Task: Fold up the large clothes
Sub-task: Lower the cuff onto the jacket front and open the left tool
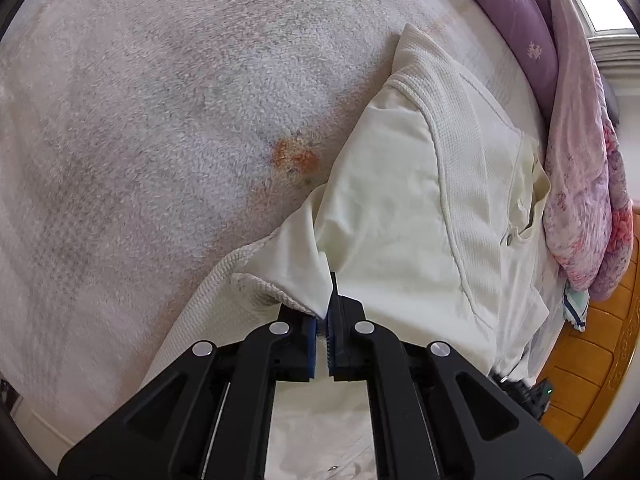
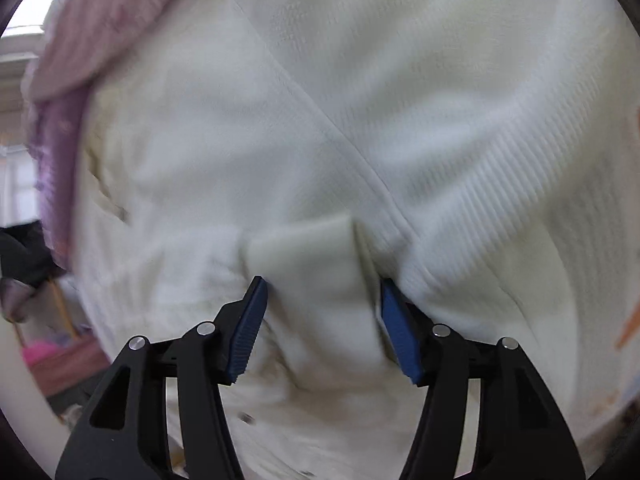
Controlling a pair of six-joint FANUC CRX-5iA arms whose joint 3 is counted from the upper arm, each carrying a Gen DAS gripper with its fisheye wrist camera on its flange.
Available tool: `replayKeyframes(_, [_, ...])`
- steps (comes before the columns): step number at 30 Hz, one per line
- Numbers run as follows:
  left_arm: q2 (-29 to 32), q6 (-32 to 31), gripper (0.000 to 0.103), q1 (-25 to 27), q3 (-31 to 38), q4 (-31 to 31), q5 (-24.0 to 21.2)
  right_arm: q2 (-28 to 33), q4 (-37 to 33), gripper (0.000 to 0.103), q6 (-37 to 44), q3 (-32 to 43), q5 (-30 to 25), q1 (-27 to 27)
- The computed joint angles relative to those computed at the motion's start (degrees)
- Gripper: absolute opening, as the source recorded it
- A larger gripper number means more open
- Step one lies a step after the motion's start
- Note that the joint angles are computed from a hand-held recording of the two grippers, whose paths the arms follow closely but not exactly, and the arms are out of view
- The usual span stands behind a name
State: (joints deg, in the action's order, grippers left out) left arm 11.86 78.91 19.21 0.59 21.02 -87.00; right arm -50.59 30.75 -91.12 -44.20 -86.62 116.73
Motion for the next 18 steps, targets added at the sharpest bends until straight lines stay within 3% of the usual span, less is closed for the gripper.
replayKeyframes(1, [0.01, -0.11, 0.003, 0.04, -0.04, 0.03, -0.01, 0.56, 2.06, 0.024, -0.48, -0.07, -3.31, 1.56])
replayKeyframes(2, [-0.01, -0.14, 0.003, 0.10, -0.07, 0.09, -0.08, 1.81, 3.72, 0.017, -0.87, 0.09, -7.10, 2.83])
replayKeyframes(5, [-0.46, -0.75, 0.003, 0.51, -0.69, 0.98, -0.11, 1.29, 2.71, 0.008, -3.32, 0.09, -7.71, 2.22])
replayKeyframes(11, [-1.14, -1.81, 0.008, 0.98, -2.36, 2.05, -0.39, 8.03, -1.33, 0.004, -3.77, 11.11, -23.99, 8.42])
replayKeyframes(14, [-0.85, -1.16, 0.008, 0.24, -2.76, 0.63, -0.22, 4.55, -4.43, 0.005, -8.80, 6.79, -20.35, 10.80])
replayKeyframes(16, [-0.70, -0.85, 0.013, -0.94, -1.17, -2.53, -0.22, 1.10, -4.22, 0.010, -3.58, 3.21, -11.73, 6.59])
replayKeyframes(18, [-0.70, -1.04, 0.017, -1.51, 0.70, -4.69, -1.13, 1.41, -3.29, 0.012, -0.18, 3.40, -9.97, 4.57])
